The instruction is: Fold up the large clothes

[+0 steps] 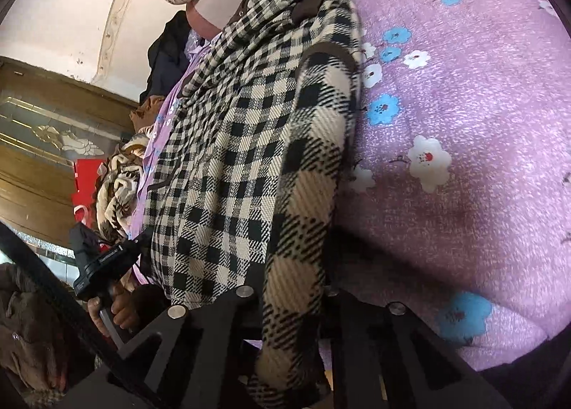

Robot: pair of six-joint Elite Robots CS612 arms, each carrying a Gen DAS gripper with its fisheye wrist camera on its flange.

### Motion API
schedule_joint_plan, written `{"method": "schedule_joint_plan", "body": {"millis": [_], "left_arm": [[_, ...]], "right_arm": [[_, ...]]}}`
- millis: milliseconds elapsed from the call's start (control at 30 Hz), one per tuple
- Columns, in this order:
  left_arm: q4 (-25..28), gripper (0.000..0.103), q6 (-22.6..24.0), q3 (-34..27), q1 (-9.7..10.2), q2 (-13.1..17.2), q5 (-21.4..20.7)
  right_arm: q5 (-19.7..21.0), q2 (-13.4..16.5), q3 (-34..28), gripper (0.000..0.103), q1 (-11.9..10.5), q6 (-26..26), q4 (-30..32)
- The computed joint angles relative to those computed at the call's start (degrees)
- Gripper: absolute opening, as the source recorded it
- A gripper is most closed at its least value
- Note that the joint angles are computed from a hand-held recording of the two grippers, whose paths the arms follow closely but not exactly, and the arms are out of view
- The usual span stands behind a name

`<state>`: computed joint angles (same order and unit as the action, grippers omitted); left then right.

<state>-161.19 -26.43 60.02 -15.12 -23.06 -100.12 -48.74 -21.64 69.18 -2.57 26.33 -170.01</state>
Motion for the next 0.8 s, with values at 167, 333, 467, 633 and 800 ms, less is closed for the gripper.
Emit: {"method": "schedule_joint_plan", "body": {"millis": [167, 333, 467, 633, 800], "left_arm": [[-1.7, 0.003, 0.4, 2.7, -0.32, -1.7, 0.4], [-2.7, 0.003, 0.8, 5.2, -0.6, -3.2, 0.1], [-2.8, 0.003, 0.9, 7.1, -0.59, -4.1, 0.4], [-4.1, 0.003, 1.2, 9.5, -0.54, -4.9, -0.1], [-5.6, 0.006, 0.8, 10.4, -0.61, -4.8, 1.1]], "right_arm": [[0.1, -1.3, 2.2, 0.005, -0.6, -1.2, -0.8], [1.4, -3.2, 5.8, 0.005, -1.1, -3.6, -1.1], [1.9, -4.6, 8.6, 0.005, -1.6, -5.0, -1.0], [1.8, -5.2, 10.8, 0.005, -2.1, -5.2, -1.1], [1.9, -5.1, 10.4, 0.005, -2.1, -6.5, 0.3]]}}
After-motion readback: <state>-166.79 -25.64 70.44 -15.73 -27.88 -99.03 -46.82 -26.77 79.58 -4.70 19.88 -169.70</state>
